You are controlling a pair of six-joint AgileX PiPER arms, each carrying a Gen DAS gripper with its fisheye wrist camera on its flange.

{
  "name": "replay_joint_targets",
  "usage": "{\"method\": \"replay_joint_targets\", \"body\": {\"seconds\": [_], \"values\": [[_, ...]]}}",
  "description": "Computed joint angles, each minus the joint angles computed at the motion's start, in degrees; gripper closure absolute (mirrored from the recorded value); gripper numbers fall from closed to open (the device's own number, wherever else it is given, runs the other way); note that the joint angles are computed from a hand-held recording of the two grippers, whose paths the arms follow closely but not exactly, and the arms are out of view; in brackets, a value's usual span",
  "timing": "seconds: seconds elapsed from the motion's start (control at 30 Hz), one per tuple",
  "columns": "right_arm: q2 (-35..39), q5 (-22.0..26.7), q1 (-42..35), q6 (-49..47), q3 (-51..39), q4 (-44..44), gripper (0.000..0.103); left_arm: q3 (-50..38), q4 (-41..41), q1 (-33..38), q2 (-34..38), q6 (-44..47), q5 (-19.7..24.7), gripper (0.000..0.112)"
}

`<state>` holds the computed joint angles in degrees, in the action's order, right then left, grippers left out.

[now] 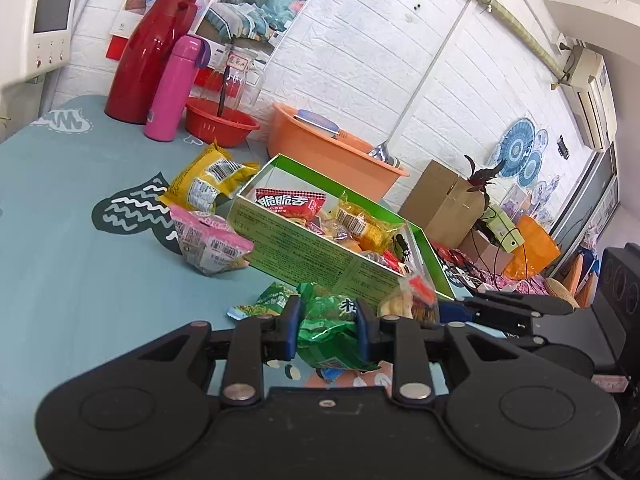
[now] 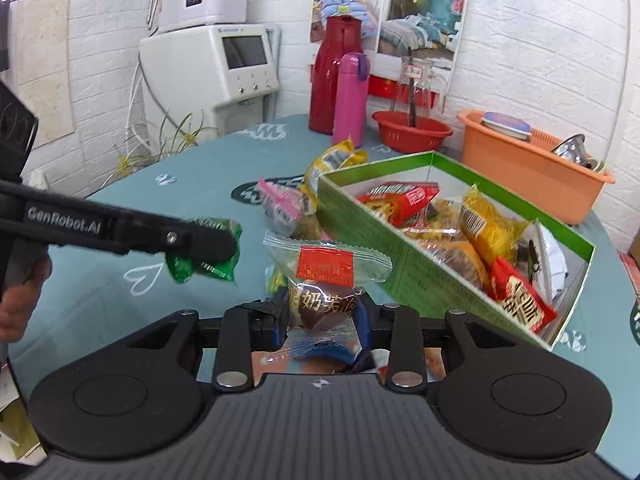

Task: Organize snacks
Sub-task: 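Carry the green packet with the left gripper while the right gripper carries the clear bag toward the box, then open the left gripper over the green box while the right gripper releases the clear bag there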

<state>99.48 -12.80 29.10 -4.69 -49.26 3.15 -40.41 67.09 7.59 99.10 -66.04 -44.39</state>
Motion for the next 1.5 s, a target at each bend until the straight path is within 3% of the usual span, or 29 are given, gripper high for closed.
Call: {"method": "replay_joint_targets", "body": {"seconds": [0.27,0.5,0.7,0.97,1.17,1.3,1.33,1.37,1.4,1.43,1.5], "values": [[1.99,-0.54,-1.94,-15.86,-3.37,17.17,0.045,-5.31,1.95,-1.75,2.53,-2.32,1.79,0.054],[4.56,-1.13,-5.6,-29.84,-7.82,29.49,0.045,-12.77,5.08,-5.67,4.54,-4.64,7.66,0.054],[5.99,-2.7,-8.82,-26.32,-9.57,25.0,0.045,-22.17,8.49,-9.17,8.39,-10.74,12.75,0.054],[7.31,-3.4,-13.95,-21.35,-11.96,18.68,0.045,-39.01,17.94,-15.16,15.97,-25.76,18.19,0.053],[8.66,-4.99,-16.98,-14.84,-14.23,10.64,0.045,-51.53,25.62,-18.34,23.84,-37.73,19.56,0.053],[10.47,-3.82,-18.13,-15.4,-16.41,9.61,0.045,-57.04,29.8,-19.23,27.96,-43.95,21.07,0.052],[10.83,-3.43,-18.23,-15.51,-16.63,9.0,0.044,-57.87,29.65,-19.09,28.82,-44.2,20.66,0.05],[11.38,-1.95,-18.46,-15.31,-17.34,7.3,0.042,-58.1,28.52,-18.88,29.46,-43.34,20.17,0.032],[11.64,-1.18,-18.35,-16.78,-17.41,7.59,0.03,-57.94,27.79,-18.62,29.78,-42.82,19.63,0.015],[11.8,-2.21,-17.94,-19.95,-16.75,10.0,0.005,-57.33,27.64,-18.46,29.65,-42.9,19.59,0.009],[11.84,-7.77,-16.65,-26.37,-14.33,15.55,0.0,-53.28,21.41,-18.23,27.83,-36.82,21.03,0.009]]}}
